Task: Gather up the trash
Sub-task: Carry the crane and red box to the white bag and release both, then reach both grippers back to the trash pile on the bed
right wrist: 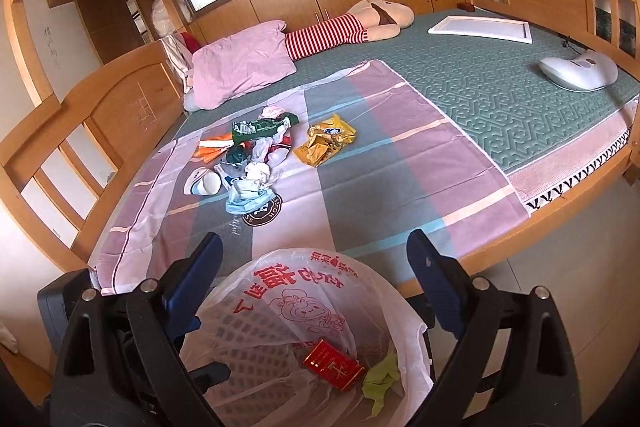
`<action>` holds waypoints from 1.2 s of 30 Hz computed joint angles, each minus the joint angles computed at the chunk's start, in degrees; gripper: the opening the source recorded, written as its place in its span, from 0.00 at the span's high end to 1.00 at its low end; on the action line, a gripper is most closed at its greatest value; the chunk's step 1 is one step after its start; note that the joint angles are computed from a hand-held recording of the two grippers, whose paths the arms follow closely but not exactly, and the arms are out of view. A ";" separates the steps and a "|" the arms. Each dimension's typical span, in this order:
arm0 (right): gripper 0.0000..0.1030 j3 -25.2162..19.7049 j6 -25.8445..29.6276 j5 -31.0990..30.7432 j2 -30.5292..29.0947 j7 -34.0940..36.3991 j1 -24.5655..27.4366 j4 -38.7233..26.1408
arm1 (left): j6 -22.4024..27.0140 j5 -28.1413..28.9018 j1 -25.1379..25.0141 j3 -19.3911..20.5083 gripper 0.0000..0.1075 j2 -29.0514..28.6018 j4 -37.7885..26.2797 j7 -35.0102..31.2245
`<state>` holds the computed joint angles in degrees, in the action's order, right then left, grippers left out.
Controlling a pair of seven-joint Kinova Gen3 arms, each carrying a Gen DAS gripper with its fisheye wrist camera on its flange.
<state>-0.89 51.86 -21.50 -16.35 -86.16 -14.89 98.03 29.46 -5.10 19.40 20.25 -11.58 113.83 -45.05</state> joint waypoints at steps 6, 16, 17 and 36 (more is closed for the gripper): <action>0.09 -0.02 0.66 -0.84 0.75 0.13 -0.39 -0.08 | 3.93 -7.51 -2.13 4.50 0.08 0.24 -1.67 7.04; 0.09 -1.19 0.59 -0.60 2.46 -0.78 -0.53 -0.05 | 9.36 -19.88 -17.27 17.04 0.08 -6.15 0.18 25.91; 0.09 -1.61 0.72 -0.23 3.00 -1.33 -0.46 -0.19 | 10.62 -20.33 -18.87 17.18 0.08 -6.76 0.57 28.24; 0.13 -3.09 4.99 1.67 35.28 -8.08 -14.01 -28.17 | 13.34 -29.41 -24.80 2.68 0.08 -6.54 7.18 42.40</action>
